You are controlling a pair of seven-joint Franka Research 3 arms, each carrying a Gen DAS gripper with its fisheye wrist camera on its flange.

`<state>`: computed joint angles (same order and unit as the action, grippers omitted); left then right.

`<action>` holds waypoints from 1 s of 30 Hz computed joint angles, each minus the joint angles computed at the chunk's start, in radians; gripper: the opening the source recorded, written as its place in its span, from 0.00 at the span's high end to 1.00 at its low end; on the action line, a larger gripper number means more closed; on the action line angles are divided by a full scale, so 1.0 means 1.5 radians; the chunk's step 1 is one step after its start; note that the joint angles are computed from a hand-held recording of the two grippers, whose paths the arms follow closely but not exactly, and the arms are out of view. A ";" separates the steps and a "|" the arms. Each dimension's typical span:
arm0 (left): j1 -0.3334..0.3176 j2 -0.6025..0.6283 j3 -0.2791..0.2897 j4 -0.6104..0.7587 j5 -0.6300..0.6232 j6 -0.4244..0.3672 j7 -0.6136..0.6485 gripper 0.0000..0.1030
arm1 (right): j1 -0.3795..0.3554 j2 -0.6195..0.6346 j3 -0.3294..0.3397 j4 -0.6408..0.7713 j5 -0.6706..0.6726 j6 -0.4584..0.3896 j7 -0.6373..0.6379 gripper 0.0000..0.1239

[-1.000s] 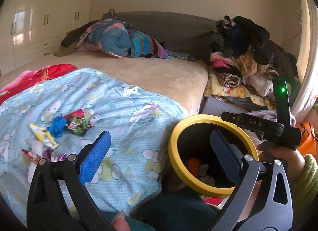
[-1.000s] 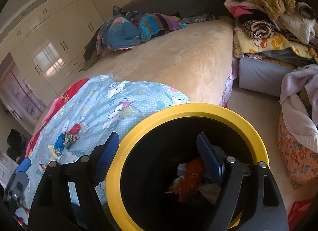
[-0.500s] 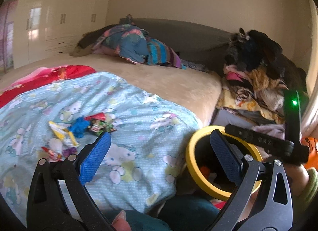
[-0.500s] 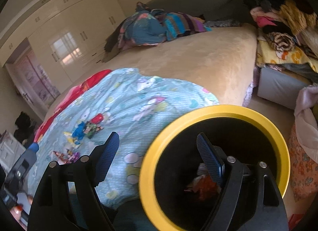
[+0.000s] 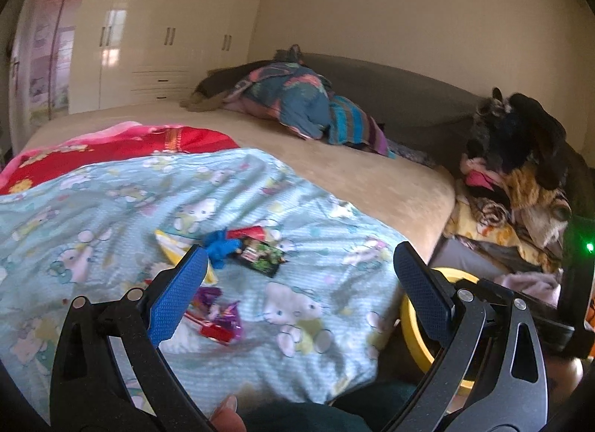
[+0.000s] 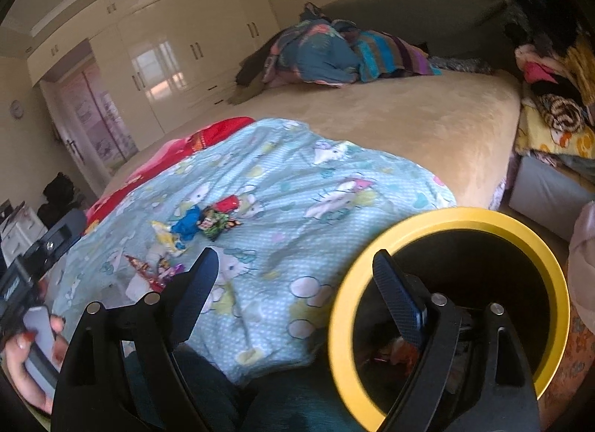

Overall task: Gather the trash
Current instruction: 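Move both open tools back toward the remaining candy wrappers on the blanket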

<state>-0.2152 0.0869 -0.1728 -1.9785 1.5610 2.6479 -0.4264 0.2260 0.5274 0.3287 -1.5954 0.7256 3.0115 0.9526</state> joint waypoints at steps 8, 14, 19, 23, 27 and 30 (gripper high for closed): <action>0.021 -0.041 0.003 -0.046 0.001 -0.015 -0.038 0.10 | 0.006 0.006 0.030 0.013 0.002 -0.002 -0.051 0.33; 0.044 -0.069 0.002 -0.080 -0.003 -0.016 -0.064 0.10 | 0.034 0.010 0.022 0.025 -0.013 -0.016 -0.066 0.32; 0.061 -0.087 0.001 -0.103 -0.010 -0.019 -0.082 0.10 | 0.058 0.022 0.012 0.047 -0.034 -0.030 -0.066 0.32; 0.077 -0.100 0.005 -0.123 -0.025 -0.016 -0.087 0.10 | 0.085 0.042 -0.006 0.081 -0.067 -0.050 -0.053 0.32; 0.091 -0.112 0.006 -0.141 -0.030 -0.011 -0.098 0.11 | 0.107 0.067 -0.021 0.119 -0.100 -0.066 -0.036 0.32; 0.100 -0.116 0.007 -0.151 -0.038 -0.005 -0.101 0.11 | 0.125 0.090 -0.036 0.152 -0.126 -0.080 -0.016 0.32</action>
